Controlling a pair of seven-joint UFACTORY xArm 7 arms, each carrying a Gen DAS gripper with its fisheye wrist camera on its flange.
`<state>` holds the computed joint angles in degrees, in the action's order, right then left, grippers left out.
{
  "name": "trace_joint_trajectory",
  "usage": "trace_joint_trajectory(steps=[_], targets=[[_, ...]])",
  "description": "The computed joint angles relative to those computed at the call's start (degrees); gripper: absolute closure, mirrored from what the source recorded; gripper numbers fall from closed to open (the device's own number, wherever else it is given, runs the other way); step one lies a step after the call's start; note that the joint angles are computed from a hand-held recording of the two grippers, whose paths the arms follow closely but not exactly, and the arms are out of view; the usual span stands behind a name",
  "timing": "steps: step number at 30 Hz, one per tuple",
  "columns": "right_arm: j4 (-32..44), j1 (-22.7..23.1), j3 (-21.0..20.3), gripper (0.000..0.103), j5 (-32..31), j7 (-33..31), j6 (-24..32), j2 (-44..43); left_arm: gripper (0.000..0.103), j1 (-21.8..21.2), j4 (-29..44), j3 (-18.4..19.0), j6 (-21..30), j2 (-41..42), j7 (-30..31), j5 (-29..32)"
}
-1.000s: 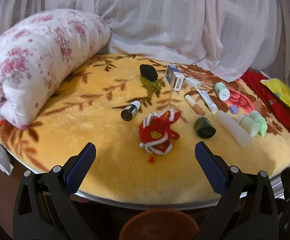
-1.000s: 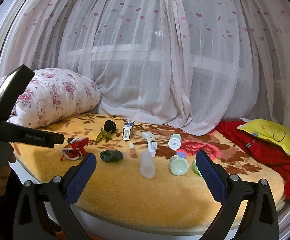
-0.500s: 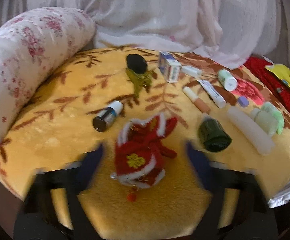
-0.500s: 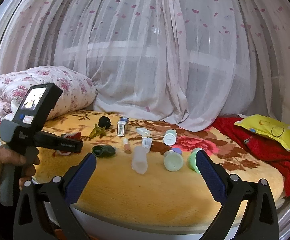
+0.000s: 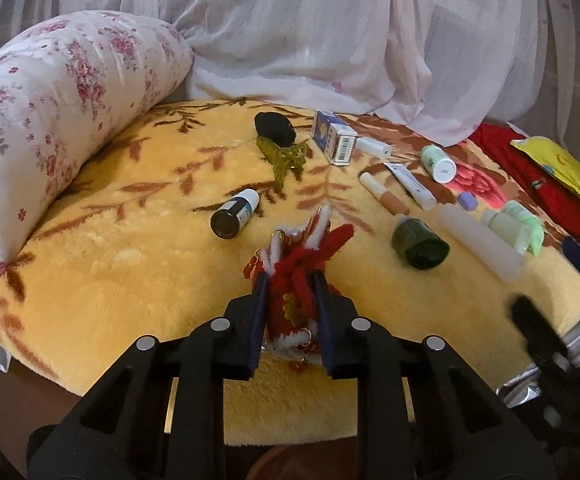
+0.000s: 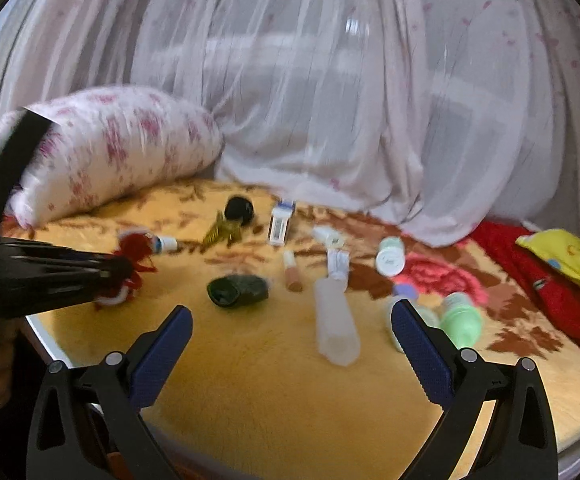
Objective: Collect trash
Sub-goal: 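Grasp the red knitted ornament with the left tool while the right tool grasps the white tube, then drop the red ornament and white tube into the orange bin with both tools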
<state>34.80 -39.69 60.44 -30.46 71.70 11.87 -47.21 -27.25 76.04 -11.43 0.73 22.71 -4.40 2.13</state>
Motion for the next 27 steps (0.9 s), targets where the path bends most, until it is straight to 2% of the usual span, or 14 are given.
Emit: trace_joint_trajectory(steps=[2, 7, 10, 11, 12, 13, 14, 16, 17, 23, 27], targets=[[2.1, -2.5, 1.1, 0.005, 0.3, -0.8, 0.5, 4.5, 0.081, 0.9, -0.5, -1.1, -0.5, -0.3, 0.8, -0.3], [6.5, -5.3, 1.7, 0.005, -0.8, -1.4, 4.6, 13.5, 0.081, 3.5, -0.5, -4.4, -0.7, 0.0, 2.8, -1.9], [8.7, -6.6, 2.1, 0.006, -2.8, -1.1, 6.6, 17.9, 0.081, 3.8, -0.3, -4.8, -0.6, 0.2, 3.4, -2.6], [9.2, -6.9, 2.3, 0.014, -3.5, -0.8, 7.3, 19.1, 0.081, 3.6, -0.3, -4.6, -0.6, 0.1, 3.4, -2.8], [9.7, -6.8, 2.0, 0.031, -3.9, -0.9, 7.6, 21.2, 0.081, 3.7, -0.3, -4.9, -0.7, 0.2, 3.6, -3.0], [10.1, -6.6, 1.7, 0.042, -4.3, -1.0, 7.8, 23.0, 0.081, 3.5, -0.3, -4.6, -0.7, 0.2, 3.6, -3.0], [10.6, -6.0, 0.9, 0.060, -4.3, -1.5, 8.2, 25.2, 0.080, 3.4, -0.3, -4.5, -0.6, 0.2, 3.6, -3.1], [10.0, -3.9, -1.7, 0.066, -3.4, -1.0, 7.6, 28.2, 0.080, 3.4, -0.2, -4.6, -0.6, 0.3, 3.8, -3.3], [9.3, -2.8, -3.2, 0.074, -3.3, -0.2, 6.2, 28.3, 0.080, 3.1, -0.3, -4.2, -0.6, 0.1, 3.7, -3.2], [8.8, 2.9, -8.2, 0.078, -5.7, 1.4, 7.5, 27.9, 0.080, 3.0, -0.2, -4.2, -0.5, 0.2, 3.9, -3.4], [7.3, 8.3, -13.0, 0.079, -6.2, 2.1, 7.2, 26.0, 0.080, 4.5, -0.8, -6.5, -0.4, -0.2, 4.9, -4.4]])
